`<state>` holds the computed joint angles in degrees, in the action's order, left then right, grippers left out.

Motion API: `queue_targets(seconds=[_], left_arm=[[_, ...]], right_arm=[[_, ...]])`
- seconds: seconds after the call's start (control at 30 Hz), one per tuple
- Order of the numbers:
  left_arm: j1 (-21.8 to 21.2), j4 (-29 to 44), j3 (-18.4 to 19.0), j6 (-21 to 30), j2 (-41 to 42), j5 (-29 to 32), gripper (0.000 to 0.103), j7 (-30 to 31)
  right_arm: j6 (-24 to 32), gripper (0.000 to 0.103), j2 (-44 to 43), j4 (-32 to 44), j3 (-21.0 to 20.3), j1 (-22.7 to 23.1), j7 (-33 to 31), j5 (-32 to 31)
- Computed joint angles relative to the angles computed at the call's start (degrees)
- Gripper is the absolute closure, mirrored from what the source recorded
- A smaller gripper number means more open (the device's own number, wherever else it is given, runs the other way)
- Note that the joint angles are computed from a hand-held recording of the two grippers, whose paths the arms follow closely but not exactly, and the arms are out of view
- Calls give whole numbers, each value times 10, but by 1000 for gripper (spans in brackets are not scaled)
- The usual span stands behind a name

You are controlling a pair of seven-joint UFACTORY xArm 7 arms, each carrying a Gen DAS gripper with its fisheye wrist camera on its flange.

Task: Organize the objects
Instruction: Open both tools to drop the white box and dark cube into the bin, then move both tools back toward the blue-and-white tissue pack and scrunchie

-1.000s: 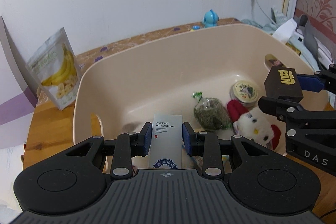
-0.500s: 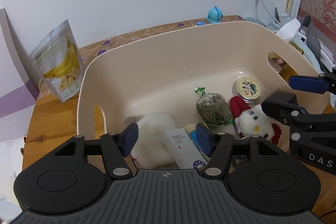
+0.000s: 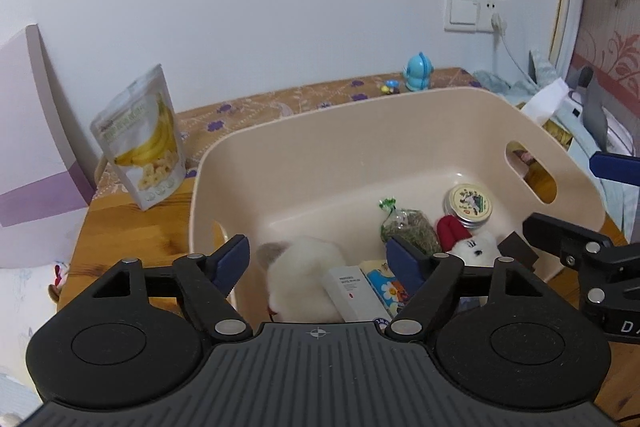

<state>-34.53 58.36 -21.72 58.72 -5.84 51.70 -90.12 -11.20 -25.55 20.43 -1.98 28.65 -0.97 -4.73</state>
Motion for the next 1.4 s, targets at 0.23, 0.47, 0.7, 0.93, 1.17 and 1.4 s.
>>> queue_targets(seconds=[0.23, 0.47, 0.7, 0.93, 1.17, 1.4], left_arm=[[-5, -13, -17, 23, -34, 1, 22, -4], [-7, -31, -46, 45, -69, -6, 19, -15], [-9, -53, -73, 59, -97, -27, 18, -21], [-17, -81, -92, 63, -117, -58, 18, -28], [-24, -127, -95, 34, -143, -104, 18, -42], [-23, -184, -102, -7, -176, -154, 18, -54]], right_arm=[[-9, 10, -42, -32, -5, 3, 2, -2], [-8, 5, -90, -67, 10, -9, 5, -4], [14, 2, -145, -109, 15, -11, 2, -2], [46, 0, -204, -147, 5, -4, -9, 8], [79, 0, -245, -173, 5, -3, -19, 22], [96, 0, -250, -190, 15, 1, -25, 31]])
